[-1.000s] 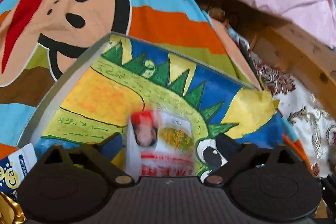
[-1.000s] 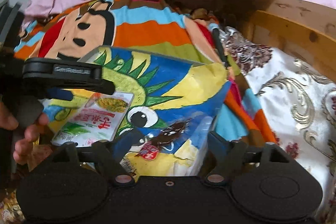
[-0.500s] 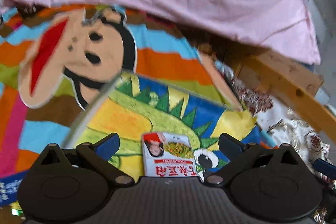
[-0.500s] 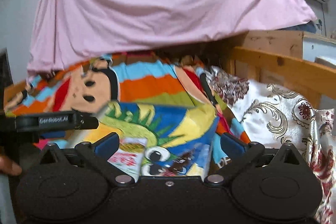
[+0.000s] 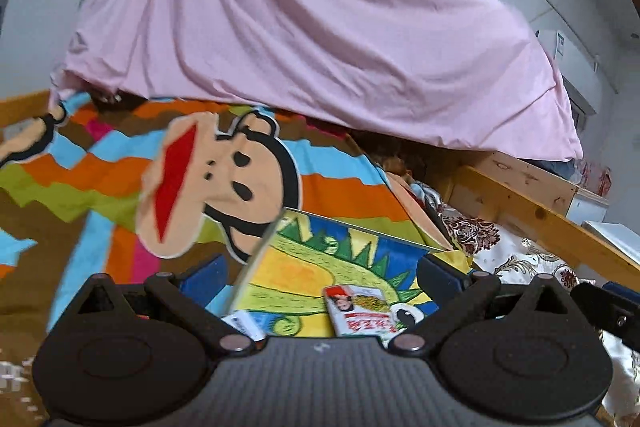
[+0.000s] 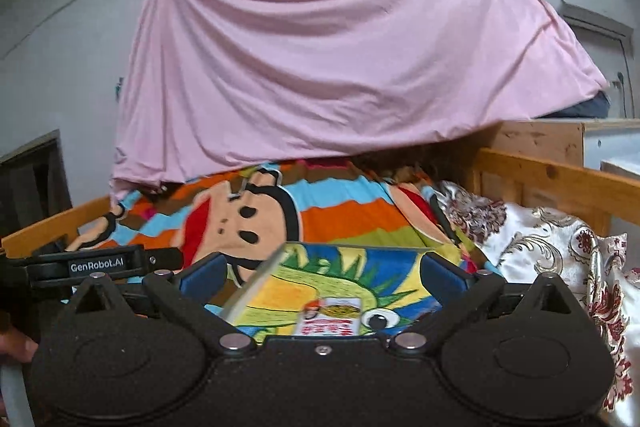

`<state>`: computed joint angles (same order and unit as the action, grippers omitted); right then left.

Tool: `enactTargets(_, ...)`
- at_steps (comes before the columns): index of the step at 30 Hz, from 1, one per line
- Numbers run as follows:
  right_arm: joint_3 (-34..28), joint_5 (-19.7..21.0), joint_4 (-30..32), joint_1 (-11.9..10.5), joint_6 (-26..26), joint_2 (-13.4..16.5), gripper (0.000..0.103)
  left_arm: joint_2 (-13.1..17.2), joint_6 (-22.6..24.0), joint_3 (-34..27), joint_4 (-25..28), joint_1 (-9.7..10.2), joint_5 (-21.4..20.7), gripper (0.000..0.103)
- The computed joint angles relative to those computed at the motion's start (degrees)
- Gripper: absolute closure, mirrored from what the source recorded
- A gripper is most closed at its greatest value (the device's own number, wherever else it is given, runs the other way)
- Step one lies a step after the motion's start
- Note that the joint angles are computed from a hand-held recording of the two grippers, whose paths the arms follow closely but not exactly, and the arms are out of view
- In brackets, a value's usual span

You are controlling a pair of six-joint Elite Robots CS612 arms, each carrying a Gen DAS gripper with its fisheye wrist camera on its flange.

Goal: Organize snacks
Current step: 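Lower both packets into the tray and open both tools, then move both open tools back toward the remaining snack packets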

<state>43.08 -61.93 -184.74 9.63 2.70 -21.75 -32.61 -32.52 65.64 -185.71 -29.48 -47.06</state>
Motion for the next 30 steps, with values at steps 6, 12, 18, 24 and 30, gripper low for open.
enactTargets(6, 9.3, 1.2, -7.0, 0.2, -1.4, -4.3, 0.001, -4.0, -0.2, 8.4, -4.3, -1.63, 4.0, 0.0)
enactTargets(12, 17.4, 1.3, -9.9, 0.2, -2.5, -8.3, 0.001, -6.8, -0.6, 15.0, -7.6, -3.25, 6.6, 0.0)
enactTargets(18, 23.0, -0.8, -9.9, 0.6, -4.3, -10.8, 0.001, -9.1, -5.2, 19.3, -2.2, -4.29, 6.8, 0.0)
enactTargets(24, 25.6, -3.5, -7.3, 1.0, -5.0, -11.8, 0.001, -9.9, -10.5, 22.0, 2.1, -4.71, 5.9, 0.0)
enactTargets(30, 26.6, -5.3, -4.0, 1.5, -6.0, -12.1, 0.001, -10.1, -13.6, 22.9, 4.8, -4.19, 4.1, 0.0)
